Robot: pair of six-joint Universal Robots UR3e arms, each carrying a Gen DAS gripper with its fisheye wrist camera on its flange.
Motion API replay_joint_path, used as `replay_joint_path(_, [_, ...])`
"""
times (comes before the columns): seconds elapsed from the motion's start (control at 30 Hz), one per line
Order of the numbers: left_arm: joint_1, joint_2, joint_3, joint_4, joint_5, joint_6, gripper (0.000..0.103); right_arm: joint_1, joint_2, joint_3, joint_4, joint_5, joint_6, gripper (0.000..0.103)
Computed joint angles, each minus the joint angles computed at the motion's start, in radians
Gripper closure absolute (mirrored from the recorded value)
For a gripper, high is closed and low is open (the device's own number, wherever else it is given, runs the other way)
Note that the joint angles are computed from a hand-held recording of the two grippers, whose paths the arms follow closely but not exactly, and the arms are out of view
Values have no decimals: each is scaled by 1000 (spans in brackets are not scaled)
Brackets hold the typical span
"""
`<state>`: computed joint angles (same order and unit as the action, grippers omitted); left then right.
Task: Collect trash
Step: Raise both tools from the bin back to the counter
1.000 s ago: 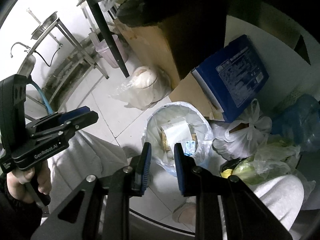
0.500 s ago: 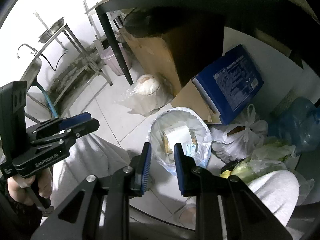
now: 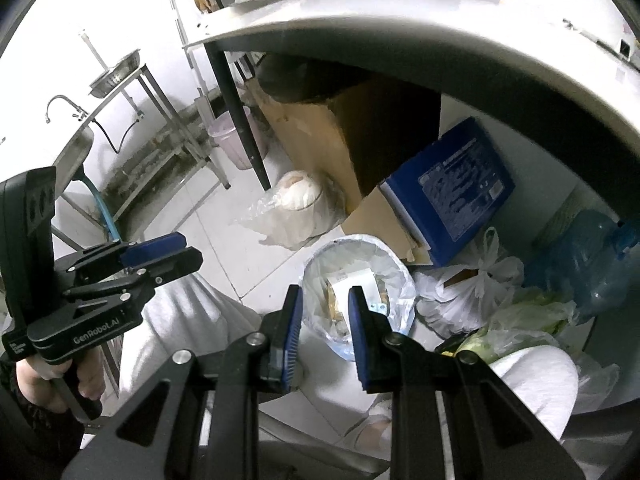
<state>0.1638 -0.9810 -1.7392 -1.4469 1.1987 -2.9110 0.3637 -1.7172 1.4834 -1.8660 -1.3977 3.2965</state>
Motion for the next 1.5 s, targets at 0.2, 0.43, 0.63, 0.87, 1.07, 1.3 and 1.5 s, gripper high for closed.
replay_joint_path(0.2, [-48,-44,76,10,26,-36,70,-21,-33,-36,39,3,-20,82])
replay_joint_path(0.43, [-100,-97,163,16,48,-59,70,-60,-63,-78,81,24,-47,81])
replay_joint_path(0.63, [-165,-162,258,28,82,-91,70,-104,-90,-115,130,57,-85,81])
replay_joint_path(0.87, [-229,-257,389,34,114,-112,65,-178,-113,-181,181,86,-126,81])
replay_joint_path(1.07, [-307,-361,514,54,163,-142,64,-263,-129,-219,216,134,-168,76])
replay_joint_path(1.3, [-367,-490,670,44,202,-162,64,-358,-124,-283,266,187,-226,76])
replay_joint_path(1.5, [-401,-597,805,30,204,-153,64,-437,-93,-339,284,224,-261,76])
